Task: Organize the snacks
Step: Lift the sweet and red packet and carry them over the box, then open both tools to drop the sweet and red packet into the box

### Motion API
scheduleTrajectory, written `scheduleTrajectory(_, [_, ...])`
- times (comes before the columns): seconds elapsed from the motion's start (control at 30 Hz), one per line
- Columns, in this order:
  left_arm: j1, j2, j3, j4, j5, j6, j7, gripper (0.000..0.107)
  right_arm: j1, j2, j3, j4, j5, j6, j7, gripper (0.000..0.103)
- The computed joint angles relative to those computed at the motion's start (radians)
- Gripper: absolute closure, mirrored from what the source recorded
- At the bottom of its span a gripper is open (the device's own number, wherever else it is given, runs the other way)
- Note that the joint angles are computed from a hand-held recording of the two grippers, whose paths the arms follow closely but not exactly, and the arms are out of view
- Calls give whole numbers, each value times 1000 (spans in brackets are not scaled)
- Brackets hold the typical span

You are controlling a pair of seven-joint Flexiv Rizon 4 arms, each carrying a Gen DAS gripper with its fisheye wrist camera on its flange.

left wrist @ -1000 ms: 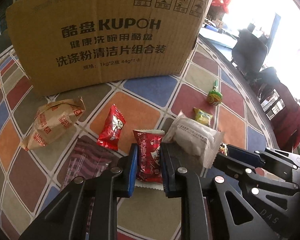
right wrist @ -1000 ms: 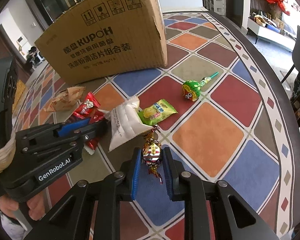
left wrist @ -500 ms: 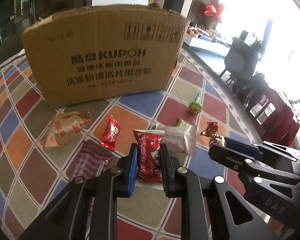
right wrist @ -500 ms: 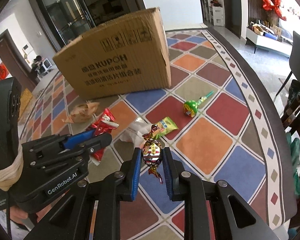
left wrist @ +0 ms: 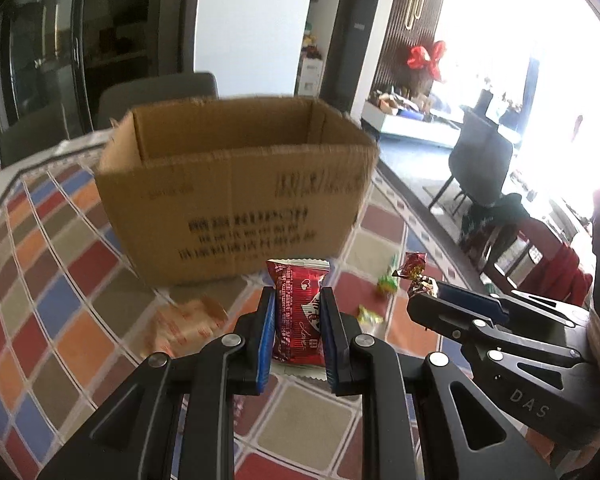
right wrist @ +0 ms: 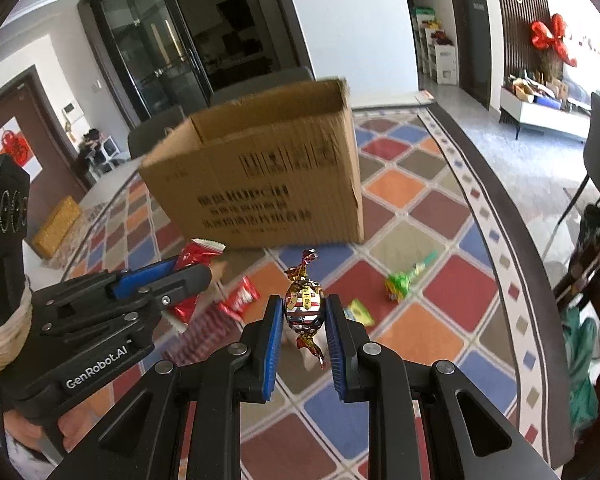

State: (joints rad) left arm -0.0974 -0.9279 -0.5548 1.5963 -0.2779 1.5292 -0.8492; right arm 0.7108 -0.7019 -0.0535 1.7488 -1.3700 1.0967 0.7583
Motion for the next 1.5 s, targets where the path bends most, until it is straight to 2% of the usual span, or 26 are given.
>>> scheduleTrajectory(0.23, [26, 2, -38, -29, 5, 28, 9, 85, -9, 8, -13, -37, -35, -13, -21, 80])
scheduleTrajectory(0.43, [27, 0, -43, -64, 7, 32, 4, 85, -26, 13, -18, -72, -61, -16, -48, 80])
scheduleTrajectory(0.7, [-16, -9, 5, -163, -12, -4, 2, 85, -45, 7, -24, -129, -31, -19, -135, 80])
scheduleTrajectory(0.9, [-69, -24, 71, -253, -38, -44, 2, 85, -48, -4, -39, -174, 28, -23, -228, 80])
scheduleTrajectory(1.13, [-141, -55, 168, -391, -71, -142, -18, 85, -54, -31, -54, -237, 134, -18, -363, 80])
scheduleTrajectory(1.5, [-253, -168, 355, -675, -39, -329, -130, 84, -52, -98, -79, -328, 366, -1, -582, 80])
